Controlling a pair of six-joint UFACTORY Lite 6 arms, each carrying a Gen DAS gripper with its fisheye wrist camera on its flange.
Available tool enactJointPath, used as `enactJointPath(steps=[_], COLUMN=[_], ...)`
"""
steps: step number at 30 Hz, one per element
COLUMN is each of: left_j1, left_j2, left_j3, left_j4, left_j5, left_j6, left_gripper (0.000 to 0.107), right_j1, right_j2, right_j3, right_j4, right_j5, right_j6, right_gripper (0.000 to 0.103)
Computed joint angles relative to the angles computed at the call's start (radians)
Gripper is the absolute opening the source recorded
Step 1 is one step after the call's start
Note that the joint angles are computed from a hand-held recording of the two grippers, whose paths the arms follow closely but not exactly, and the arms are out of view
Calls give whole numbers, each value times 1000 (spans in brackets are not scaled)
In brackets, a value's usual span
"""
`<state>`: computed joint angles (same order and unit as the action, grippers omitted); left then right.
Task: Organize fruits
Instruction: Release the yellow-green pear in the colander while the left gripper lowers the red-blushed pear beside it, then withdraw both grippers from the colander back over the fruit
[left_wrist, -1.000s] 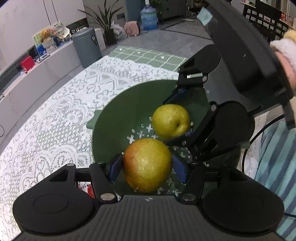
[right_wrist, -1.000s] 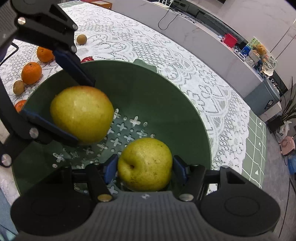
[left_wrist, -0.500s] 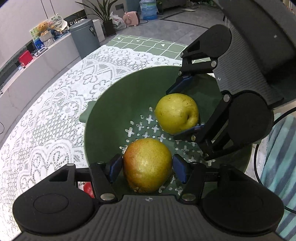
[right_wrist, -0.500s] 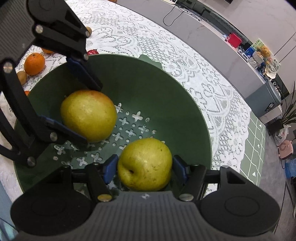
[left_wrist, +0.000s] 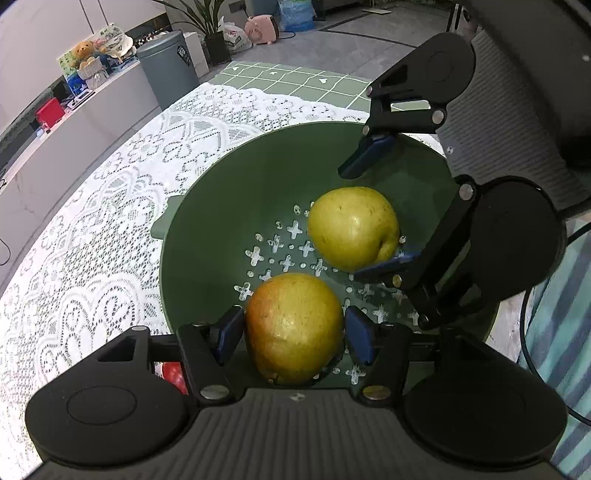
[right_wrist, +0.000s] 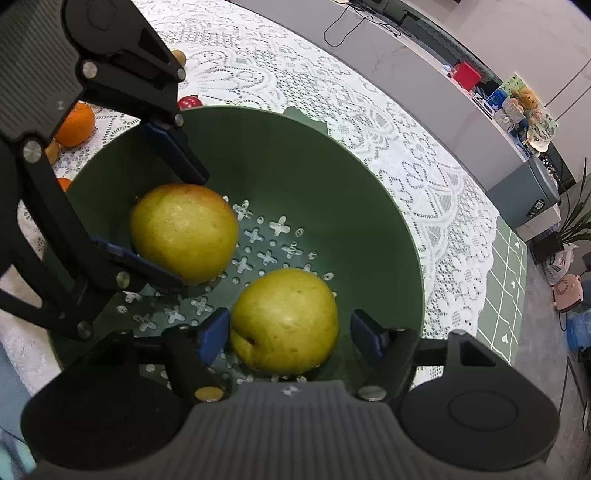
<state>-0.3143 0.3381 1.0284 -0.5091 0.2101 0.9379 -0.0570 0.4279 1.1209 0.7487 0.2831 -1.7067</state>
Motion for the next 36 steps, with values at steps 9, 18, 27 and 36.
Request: enactJointPath(steps=[9, 18, 27, 36], left_j1=[35, 69, 216, 431], left_j2=[-94, -327, -593, -812], left_j3=[-44, -177, -326, -471], left_j4=[-189, -249, -419, -492], left_j5=[42, 48, 138, 255], left_j6=[166, 222, 358, 432], left_gripper=[70, 71, 71, 71], right_j1=[2, -36, 5, 205], right_j2=[-95, -245, -498, -718], right_j3=[-39, -138, -400, -628], right_j4=[-128, 40, 455, 796], right_j5=[30, 108, 61, -56], right_j6=[146, 131, 137, 128], right_gripper=[79, 79, 79, 78])
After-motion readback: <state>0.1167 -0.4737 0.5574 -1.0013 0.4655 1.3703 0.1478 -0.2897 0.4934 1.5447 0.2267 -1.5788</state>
